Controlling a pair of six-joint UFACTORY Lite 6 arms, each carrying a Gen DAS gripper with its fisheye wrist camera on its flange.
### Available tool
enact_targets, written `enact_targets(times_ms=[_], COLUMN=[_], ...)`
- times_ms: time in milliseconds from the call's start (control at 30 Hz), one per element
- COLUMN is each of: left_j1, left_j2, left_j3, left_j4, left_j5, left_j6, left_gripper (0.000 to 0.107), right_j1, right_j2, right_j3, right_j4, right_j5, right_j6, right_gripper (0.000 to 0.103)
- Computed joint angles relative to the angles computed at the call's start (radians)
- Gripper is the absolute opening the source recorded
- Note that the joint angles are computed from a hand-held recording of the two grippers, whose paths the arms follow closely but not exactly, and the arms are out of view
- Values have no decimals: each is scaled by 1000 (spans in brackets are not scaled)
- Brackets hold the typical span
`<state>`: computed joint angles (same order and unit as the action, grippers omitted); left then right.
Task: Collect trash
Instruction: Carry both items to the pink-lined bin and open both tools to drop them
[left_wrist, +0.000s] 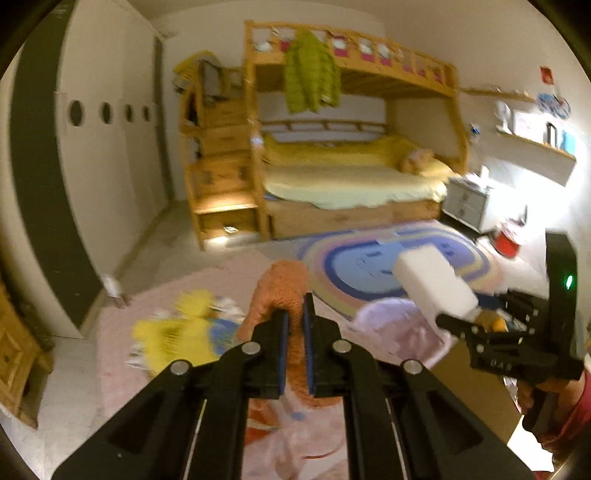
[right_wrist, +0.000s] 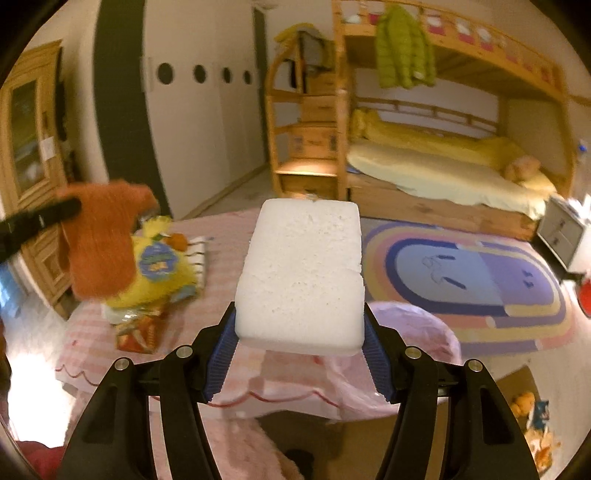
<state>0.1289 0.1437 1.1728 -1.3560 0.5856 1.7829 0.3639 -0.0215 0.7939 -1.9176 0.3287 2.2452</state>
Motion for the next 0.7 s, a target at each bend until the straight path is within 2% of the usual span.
enact_targets(times_ms=[167,367,533,700], left_j1=[-163,-303,-406,-501], left_j2=[117,311,460,630], left_j3=[-10,136,311,539], left_j4=[-30,41,198,417], left_j5=[-89,-167,-197,-190], left_j6=[33,-49,-227,-472], left_gripper=[5,5,5,6], right_j1=[-122,-255,-370,-458], right_j2=[-16,47,162,269], right_j3=[-66,-107,-90,-30], right_j4=[-49,-262,-585,-816], right_j5=[-38,-68,-89,-95], right_j6=[35,238,540,730], right_gripper=[63,63,63,64])
